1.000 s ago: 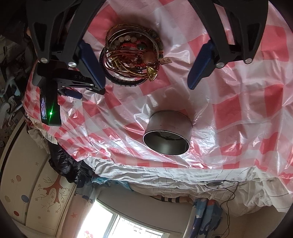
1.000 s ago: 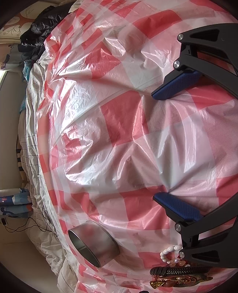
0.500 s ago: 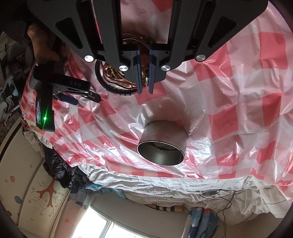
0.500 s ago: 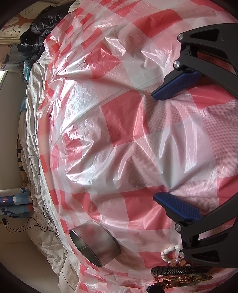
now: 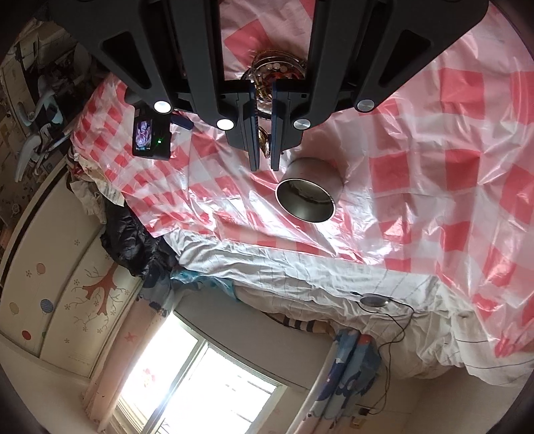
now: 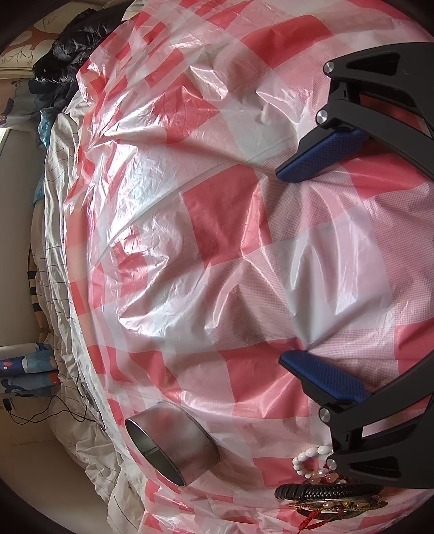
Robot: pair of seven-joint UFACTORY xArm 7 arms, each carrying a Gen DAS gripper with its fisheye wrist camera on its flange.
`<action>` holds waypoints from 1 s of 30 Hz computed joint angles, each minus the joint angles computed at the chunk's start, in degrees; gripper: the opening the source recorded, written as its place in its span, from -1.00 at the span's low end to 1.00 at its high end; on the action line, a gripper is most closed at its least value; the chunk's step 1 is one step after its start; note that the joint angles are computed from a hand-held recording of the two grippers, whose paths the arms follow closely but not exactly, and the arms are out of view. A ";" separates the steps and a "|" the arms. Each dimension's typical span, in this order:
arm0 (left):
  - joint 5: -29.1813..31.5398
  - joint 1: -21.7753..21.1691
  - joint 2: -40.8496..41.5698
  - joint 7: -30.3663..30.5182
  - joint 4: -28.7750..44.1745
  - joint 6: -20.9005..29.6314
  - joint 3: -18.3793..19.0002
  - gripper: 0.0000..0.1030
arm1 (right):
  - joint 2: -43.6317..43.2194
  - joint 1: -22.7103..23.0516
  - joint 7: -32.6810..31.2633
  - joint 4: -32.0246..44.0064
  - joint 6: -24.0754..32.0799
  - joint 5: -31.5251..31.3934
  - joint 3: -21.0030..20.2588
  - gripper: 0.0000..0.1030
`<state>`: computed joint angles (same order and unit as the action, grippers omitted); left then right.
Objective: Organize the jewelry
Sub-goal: 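Lift the red cord necklace with the left tool while the right tool moves over the pile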
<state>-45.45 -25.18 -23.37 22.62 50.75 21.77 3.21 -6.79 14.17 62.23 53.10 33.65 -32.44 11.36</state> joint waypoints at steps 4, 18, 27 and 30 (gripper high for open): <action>2.56 2.34 0.18 -5.52 -1.64 -1.95 -1.46 -0.89 | 0.78 2.63 -7.82 2.27 3.37 5.52 -2.39 0.88; 3.32 -4.43 -2.39 -4.89 -7.29 -13.00 2.85 -0.89 | -2.16 4.54 -29.82 3.29 -16.82 -0.55 7.07 0.88; 1.61 -9.92 -2.91 -3.40 -7.20 -13.16 7.75 -0.89 | 6.82 11.70 -44.35 11.08 -13.83 10.77 3.42 0.88; 0.04 -11.41 -3.37 -2.01 -7.61 -14.30 8.93 -0.89 | 8.34 12.57 -43.17 12.74 -10.99 7.74 2.57 0.88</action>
